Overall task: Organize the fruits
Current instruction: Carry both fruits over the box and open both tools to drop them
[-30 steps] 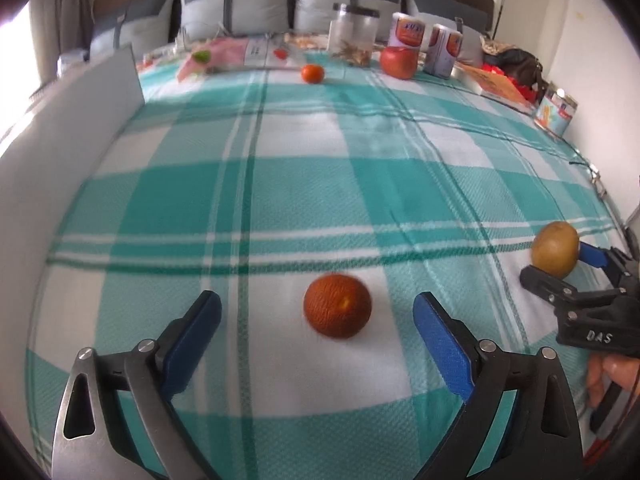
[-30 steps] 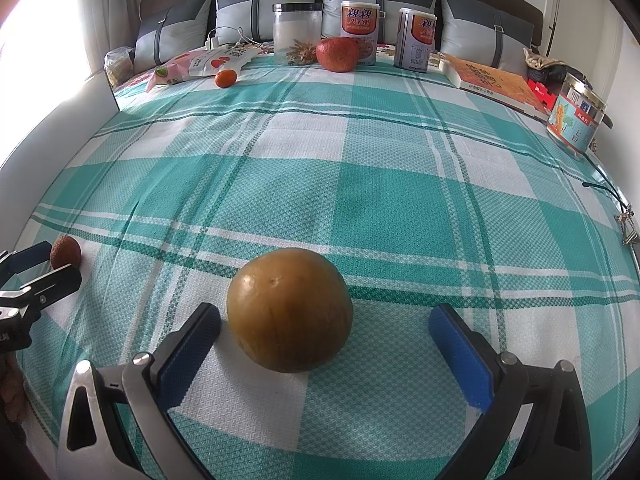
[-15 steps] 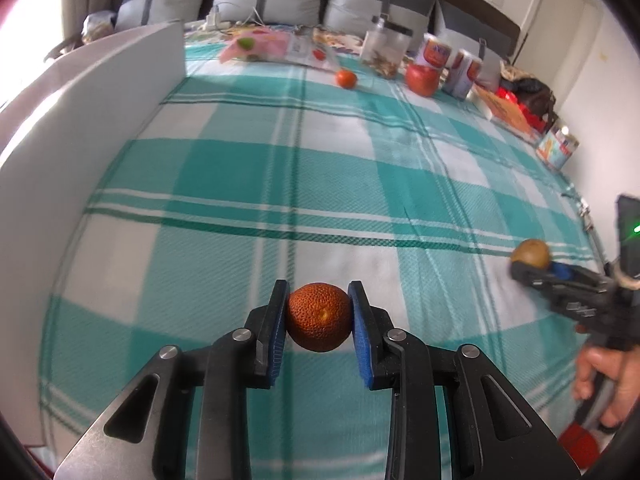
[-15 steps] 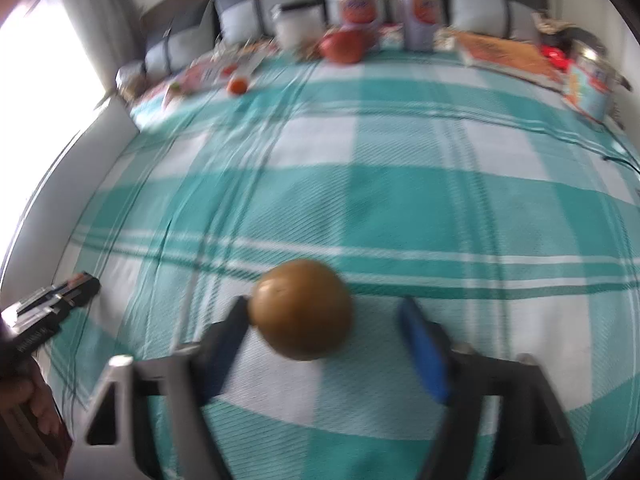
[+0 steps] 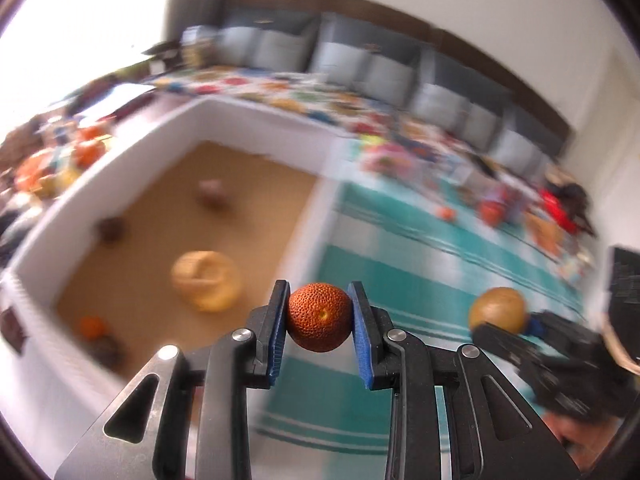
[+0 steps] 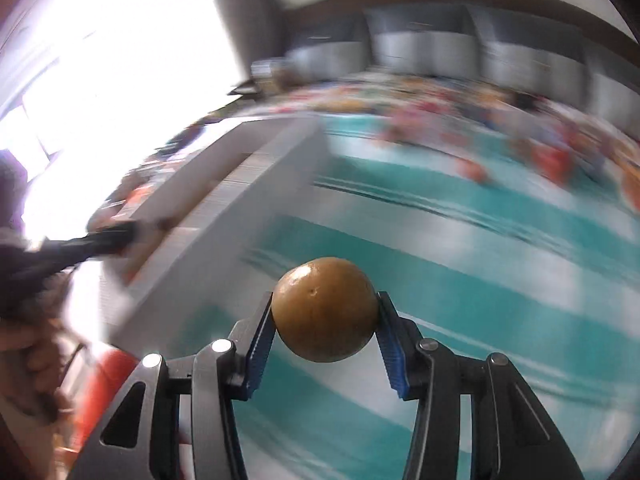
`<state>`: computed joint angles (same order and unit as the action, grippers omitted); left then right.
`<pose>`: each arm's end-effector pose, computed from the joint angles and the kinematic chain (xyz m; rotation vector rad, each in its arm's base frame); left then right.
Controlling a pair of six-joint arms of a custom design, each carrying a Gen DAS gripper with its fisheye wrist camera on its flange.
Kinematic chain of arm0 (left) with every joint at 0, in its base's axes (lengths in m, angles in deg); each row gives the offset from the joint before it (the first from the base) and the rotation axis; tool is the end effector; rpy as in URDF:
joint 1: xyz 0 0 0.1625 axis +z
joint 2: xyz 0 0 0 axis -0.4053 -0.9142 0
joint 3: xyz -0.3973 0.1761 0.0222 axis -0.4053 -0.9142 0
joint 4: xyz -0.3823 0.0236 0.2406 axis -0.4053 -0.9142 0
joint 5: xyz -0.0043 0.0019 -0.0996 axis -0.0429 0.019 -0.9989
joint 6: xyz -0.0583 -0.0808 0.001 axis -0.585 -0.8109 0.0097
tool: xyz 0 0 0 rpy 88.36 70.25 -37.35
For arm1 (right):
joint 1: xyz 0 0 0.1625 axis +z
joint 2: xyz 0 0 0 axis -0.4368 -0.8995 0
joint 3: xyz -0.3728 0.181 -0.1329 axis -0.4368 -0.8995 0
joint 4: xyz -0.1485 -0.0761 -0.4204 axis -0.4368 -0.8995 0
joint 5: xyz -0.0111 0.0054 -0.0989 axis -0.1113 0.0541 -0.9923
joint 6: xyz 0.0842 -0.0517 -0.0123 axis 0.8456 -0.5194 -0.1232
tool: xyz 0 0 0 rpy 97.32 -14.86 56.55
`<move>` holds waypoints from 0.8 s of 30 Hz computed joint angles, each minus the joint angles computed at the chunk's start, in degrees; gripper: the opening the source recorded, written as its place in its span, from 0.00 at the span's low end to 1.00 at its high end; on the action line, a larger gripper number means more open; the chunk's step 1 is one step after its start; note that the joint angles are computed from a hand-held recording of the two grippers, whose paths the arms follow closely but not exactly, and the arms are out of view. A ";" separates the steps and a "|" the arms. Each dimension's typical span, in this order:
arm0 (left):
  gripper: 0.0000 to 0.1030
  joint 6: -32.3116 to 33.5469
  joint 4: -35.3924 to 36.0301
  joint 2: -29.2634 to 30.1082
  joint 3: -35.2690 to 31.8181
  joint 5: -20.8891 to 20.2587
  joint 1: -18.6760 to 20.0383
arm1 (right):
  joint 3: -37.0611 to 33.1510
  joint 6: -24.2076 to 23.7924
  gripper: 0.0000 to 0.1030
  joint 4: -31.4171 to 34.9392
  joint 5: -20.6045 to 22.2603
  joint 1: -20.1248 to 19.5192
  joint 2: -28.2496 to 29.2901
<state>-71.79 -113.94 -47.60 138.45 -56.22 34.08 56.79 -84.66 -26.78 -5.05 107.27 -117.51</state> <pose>-0.4487 -0.2885 0.0158 -0.5405 2.0194 -1.2279 0.0653 -0.4647 0.3821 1.5573 -2.6770 0.1066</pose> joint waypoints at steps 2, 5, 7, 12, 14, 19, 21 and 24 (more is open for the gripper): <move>0.29 -5.10 1.89 -2.88 3.69 -4.84 0.01 | 3.01 1.54 0.47 2.62 0.20 4.95 -0.13; 0.29 -10.59 -0.29 -6.44 9.62 -10.57 -0.02 | 7.98 4.04 0.47 1.10 -0.85 11.84 1.23; 0.29 -12.94 -3.93 -8.20 13.26 -12.75 -0.08 | 11.63 4.46 0.47 -3.06 -2.48 15.54 2.44; 0.32 -15.77 -5.70 -8.90 16.30 -15.06 -1.27 | 16.38 6.02 0.47 -11.39 -8.79 19.93 6.75; 0.40 -15.84 -4.04 -8.46 15.50 -15.53 -1.30 | 16.94 7.30 0.49 -13.91 -9.37 20.17 7.83; 0.76 -20.90 4.30 -4.66 10.11 -15.84 -2.10 | 14.61 6.88 0.95 -15.81 -4.00 17.72 5.80; 0.77 -20.37 5.95 -3.26 7.97 -14.40 -1.82 | 13.56 5.28 0.95 -16.76 -1.92 16.20 4.47; 0.77 -18.47 7.43 0.11 3.89 -11.05 -1.47 | 12.64 -0.83 1.00 -19.68 1.09 10.39 1.19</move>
<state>-90.27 -106.51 -47.49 142.34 -67.27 32.61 69.43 -85.49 -46.46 -3.96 117.66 -116.32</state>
